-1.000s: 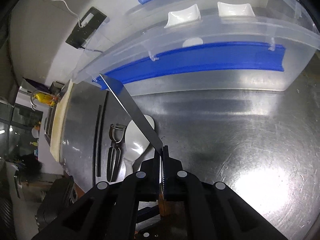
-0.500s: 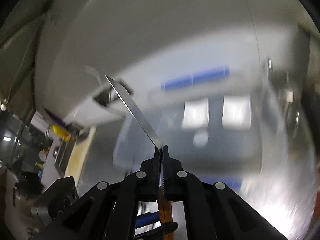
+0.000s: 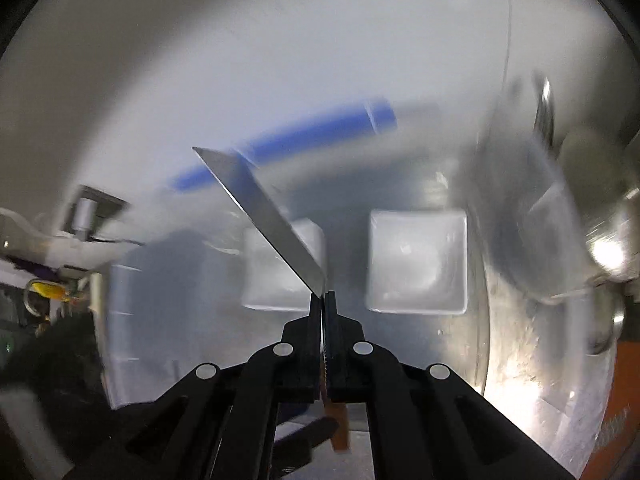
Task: Organize utensils
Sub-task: 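Lower the knife into the clear box and open the left tool, then grasp the white rice paddle handle with the right tool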
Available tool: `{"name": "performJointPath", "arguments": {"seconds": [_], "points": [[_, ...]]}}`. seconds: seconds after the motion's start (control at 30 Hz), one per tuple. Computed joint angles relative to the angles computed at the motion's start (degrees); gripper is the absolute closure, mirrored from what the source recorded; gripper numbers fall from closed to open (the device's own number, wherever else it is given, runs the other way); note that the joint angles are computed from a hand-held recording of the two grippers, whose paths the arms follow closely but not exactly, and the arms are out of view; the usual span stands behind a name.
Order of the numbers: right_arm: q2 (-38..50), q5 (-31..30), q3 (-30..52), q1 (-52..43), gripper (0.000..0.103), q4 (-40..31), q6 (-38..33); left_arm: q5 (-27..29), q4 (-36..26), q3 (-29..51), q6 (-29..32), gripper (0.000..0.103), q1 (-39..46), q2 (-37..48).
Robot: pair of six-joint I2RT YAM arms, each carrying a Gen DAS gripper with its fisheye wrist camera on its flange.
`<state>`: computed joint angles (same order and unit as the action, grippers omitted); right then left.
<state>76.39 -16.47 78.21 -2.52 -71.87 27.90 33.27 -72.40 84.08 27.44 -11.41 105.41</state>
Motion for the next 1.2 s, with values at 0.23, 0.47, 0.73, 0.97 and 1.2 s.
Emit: {"name": "performJointPath", "arguments": {"seconds": [0.23,0.47,0.73,0.97,1.2], "points": [[8.5,3.8,-3.7,2.5,0.101,4.6,2.0,-3.5,-0.9,4.5,-0.8,0.08,-1.1,11.3],[12.6,4.4,-3.7,4.6,0.096,5.9,4.2,-9.0,-3.3,9.8,-2.5,0.075,-4.5,13.7],[-5.3,1.6,4.3,4.2,0.077,-2.6,-1.8,-2.8,-3.6,-0.7,8.5,0.06,9.8,-7.4],[-23.4,10.6,-2.5,44.1,0.059,2.4,19.5,5.0,-14.9,-10.2,41.6,0.036,43.4,-26.3],[-19.5,9.9,-30.4,63.2,0.06,26.1,45.2,-13.5,-1.7,-32.3,54.8,0.036,60.9,-25.0]]}}
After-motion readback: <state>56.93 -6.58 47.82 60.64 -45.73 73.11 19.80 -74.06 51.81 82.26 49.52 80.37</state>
